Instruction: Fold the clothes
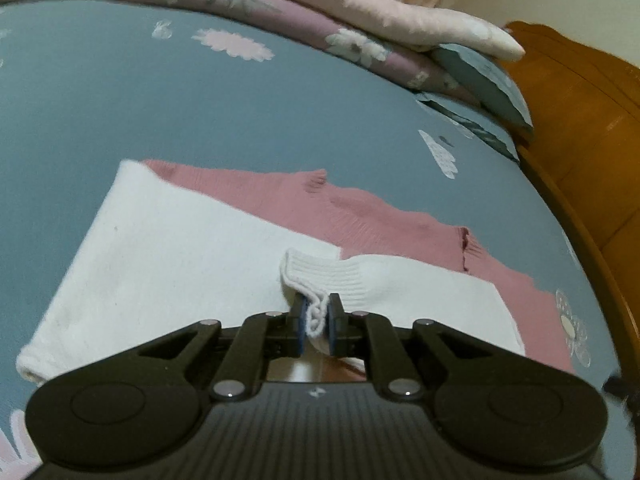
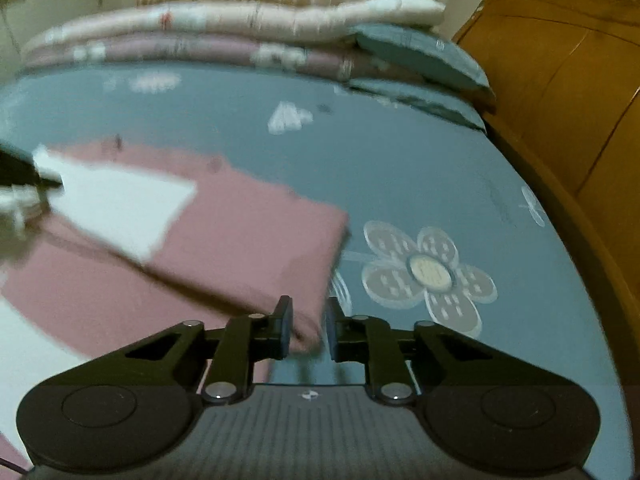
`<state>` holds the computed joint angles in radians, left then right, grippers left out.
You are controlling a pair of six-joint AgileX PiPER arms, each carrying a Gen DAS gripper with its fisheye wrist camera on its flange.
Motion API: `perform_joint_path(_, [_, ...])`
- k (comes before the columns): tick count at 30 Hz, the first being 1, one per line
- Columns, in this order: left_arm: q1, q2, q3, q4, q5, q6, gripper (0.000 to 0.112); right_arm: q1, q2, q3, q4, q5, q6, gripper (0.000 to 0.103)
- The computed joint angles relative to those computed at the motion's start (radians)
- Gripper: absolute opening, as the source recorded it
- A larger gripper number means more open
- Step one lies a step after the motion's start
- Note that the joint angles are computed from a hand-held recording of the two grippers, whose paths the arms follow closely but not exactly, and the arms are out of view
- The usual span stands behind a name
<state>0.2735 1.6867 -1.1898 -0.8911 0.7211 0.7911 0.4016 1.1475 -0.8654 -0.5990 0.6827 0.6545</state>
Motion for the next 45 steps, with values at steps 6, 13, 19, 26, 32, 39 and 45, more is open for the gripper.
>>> perform_joint_path(6, [0.015, -0.023, 0.028, -0.008, 0.009, 0.047, 0.011, -0.072, 0.175, -0.025, 0.028, -0.143, -0.005, 0.019])
perform_joint_path(13, [0.071, -0.076, 0.04, 0.042, 0.043, 0.076, 0.012, -0.113, 0.139, 0.024, 0.078, -0.153, -0.047, 0.021])
perform_joint_path(19, [0.069, -0.087, -0.027, -0.051, 0.079, 0.135, 0.012, -0.118, 0.186, -0.092, 0.073, -0.136, -0.044, 0.024])
perform_joint_path(26, [-0.09, 0.013, -0.04, -0.025, 0.007, 0.168, 0.017, -0.166, 0.34, -0.121, 0.095, -0.205, -0.015, 0.025])
perform_joint_path(32, [-0.052, 0.001, -0.033, 0.0, 0.045, 0.154, 0.026, -0.175, 0.249, -0.094, 0.165, -0.161, -0.041, 0.033])
perform_joint_path(39, [-0.086, 0.026, -0.064, 0.086, 0.02, 0.086, 0.042, -0.116, 0.266, -0.109, 0.197, -0.158, -0.06, 0.034])
perform_joint_path(45, [-0.067, -0.066, -0.005, 0.1, 0.037, 0.128, 0.047, -0.102, 0.202, -0.062, 0.218, -0.146, 0.008, 0.038])
